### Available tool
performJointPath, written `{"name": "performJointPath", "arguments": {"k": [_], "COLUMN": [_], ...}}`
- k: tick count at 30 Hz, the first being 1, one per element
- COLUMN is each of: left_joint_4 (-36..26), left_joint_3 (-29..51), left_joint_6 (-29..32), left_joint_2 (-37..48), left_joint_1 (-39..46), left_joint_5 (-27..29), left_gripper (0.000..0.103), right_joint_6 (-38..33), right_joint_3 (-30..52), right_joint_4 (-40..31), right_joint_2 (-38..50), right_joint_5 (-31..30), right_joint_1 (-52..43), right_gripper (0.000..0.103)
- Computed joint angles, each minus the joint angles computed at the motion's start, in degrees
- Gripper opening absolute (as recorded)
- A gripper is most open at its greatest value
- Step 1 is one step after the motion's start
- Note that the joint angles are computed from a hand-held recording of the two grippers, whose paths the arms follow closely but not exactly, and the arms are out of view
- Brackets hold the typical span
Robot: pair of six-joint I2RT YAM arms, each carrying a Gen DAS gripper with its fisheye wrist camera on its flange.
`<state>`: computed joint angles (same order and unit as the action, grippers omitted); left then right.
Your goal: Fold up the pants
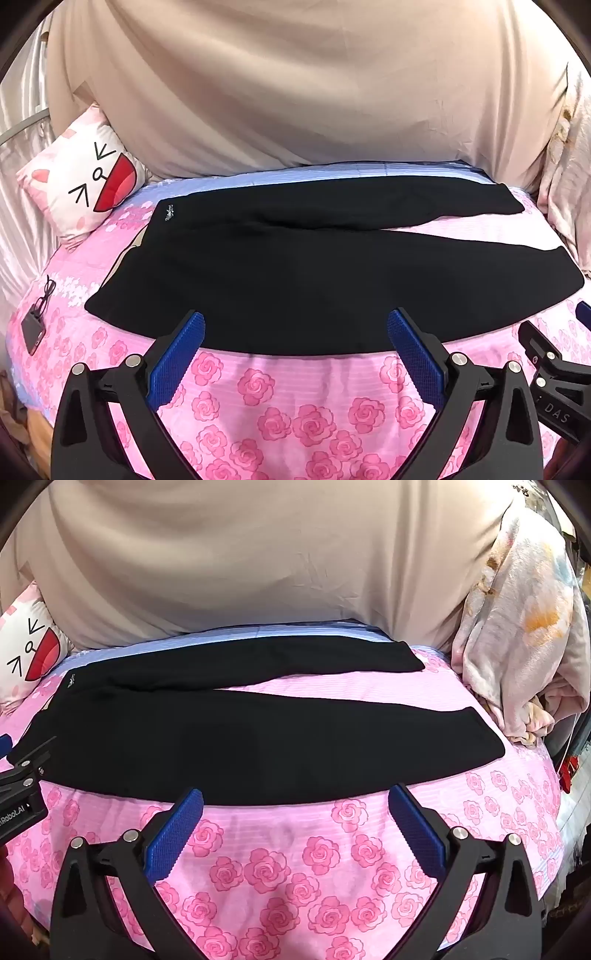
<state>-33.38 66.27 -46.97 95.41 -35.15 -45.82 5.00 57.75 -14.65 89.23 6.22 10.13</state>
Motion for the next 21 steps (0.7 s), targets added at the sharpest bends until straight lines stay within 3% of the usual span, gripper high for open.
{"name": "performJointPath", "arguments": {"k": [8,21], "left_joint_4": [2.5,2.3], "left_joint_3": [-2.9,-2.1], "left_joint_6": [1.5,0.5], "left_joint_2": [-1.8,0.2], "left_joint_1": [2.1,1.1], "left_joint_5": [3.0,2.2], "left_gripper": [0.098,0.098], "right_joint_6": [0.4,0.4], "right_joint_3": [0.8,1.0], "right_joint_4": [-0.6,-0.2], "right_joint_2": [0.3,0.4], "right_joint_5": [0.1,0.2], "right_joint_1": [0.6,0.7], "right_gripper": [0.098,0.098]}}
